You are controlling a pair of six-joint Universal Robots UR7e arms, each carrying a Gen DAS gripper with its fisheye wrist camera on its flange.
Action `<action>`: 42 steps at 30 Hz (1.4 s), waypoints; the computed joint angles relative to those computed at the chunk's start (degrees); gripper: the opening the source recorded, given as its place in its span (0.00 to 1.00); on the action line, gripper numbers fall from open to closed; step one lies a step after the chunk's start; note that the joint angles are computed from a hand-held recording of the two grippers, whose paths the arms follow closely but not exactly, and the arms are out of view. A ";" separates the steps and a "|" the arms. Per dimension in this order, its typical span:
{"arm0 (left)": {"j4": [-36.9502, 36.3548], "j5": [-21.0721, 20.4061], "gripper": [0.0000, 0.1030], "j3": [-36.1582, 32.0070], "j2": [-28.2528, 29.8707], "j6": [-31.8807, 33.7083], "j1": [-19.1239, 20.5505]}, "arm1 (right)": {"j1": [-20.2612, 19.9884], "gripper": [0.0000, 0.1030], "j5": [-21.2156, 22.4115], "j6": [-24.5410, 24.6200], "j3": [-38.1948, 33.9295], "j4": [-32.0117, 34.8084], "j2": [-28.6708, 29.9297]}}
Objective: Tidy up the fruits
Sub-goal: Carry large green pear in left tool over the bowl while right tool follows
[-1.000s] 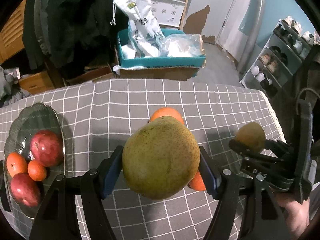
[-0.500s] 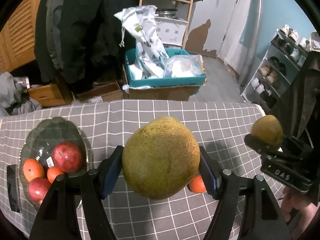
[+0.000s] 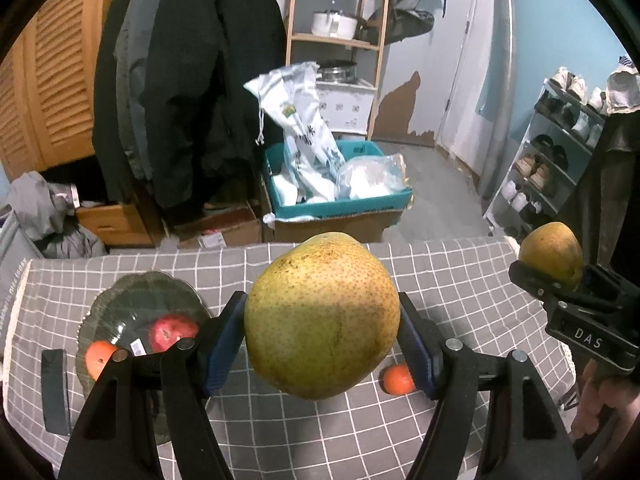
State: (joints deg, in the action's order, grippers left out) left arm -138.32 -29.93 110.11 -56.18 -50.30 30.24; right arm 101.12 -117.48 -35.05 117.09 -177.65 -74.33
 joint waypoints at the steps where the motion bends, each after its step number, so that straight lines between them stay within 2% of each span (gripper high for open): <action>1: 0.15 0.24 0.71 0.02 -0.17 -0.03 -0.16 | 0.18 0.68 0.21 -0.07 0.09 -0.09 -0.24; 17: 4.61 4.88 0.71 2.41 -4.52 -3.69 -2.72 | 4.33 0.68 2.35 -2.26 1.18 -1.97 -1.68; 29: 10.99 7.19 0.71 4.62 -8.72 -10.13 -3.63 | 6.89 0.68 3.04 -1.85 -0.01 -1.29 0.94; 42: 24.10 9.50 0.71 6.85 -15.42 -21.37 -3.85 | 10.21 0.68 3.81 -0.15 -2.69 0.46 6.05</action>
